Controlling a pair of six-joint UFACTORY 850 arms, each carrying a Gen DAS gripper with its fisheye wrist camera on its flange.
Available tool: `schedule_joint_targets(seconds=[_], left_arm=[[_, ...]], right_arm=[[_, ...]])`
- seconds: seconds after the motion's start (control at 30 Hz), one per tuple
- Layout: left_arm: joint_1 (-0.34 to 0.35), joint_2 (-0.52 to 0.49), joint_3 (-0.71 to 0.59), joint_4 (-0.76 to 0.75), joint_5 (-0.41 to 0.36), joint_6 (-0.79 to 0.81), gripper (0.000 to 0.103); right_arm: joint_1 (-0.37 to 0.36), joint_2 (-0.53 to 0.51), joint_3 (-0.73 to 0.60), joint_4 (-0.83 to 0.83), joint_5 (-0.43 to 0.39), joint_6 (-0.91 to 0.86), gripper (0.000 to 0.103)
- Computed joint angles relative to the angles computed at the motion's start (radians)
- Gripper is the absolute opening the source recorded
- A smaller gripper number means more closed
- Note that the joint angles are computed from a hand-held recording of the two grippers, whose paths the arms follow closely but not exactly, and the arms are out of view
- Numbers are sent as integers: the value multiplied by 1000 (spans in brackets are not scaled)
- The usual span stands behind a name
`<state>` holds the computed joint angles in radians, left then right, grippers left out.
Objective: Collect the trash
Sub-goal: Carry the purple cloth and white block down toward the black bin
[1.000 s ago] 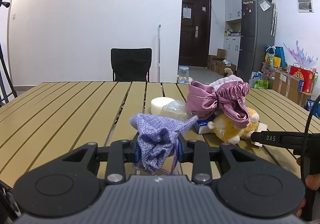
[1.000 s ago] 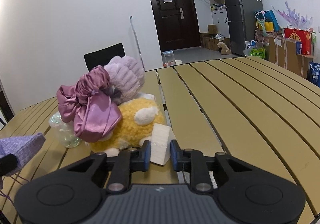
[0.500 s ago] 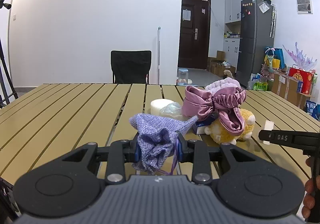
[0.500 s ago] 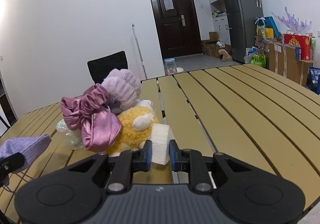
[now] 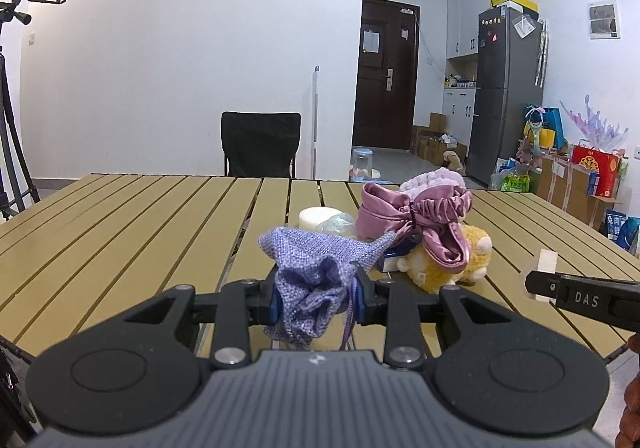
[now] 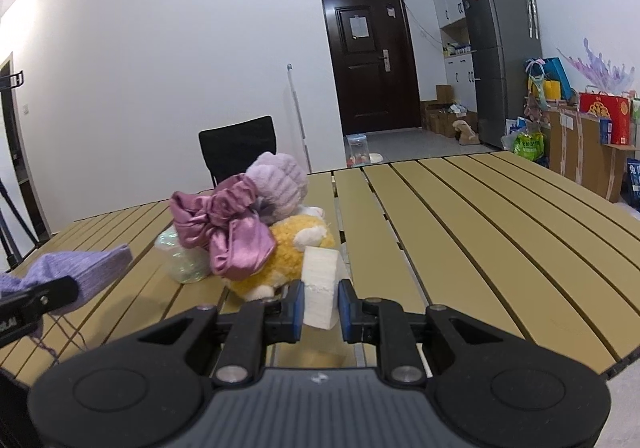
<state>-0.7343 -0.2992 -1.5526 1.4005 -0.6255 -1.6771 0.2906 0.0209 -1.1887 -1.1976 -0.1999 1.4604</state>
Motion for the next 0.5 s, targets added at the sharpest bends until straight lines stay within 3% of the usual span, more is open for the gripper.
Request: schedule_joint_targets(seconds=[0.17, 0.33, 0.5], left_arm=[[-15, 38, 43, 27, -19, -33, 32], [-30, 84, 96, 49, -47, -78, 32], [-42, 134, 166, 31, -70, -100, 32]], right_arm=[[21, 52, 41, -25, -11, 10, 17], [50, 115, 104, -216, -38, 166, 17], [72, 178, 171, -201, -49, 151, 17]])
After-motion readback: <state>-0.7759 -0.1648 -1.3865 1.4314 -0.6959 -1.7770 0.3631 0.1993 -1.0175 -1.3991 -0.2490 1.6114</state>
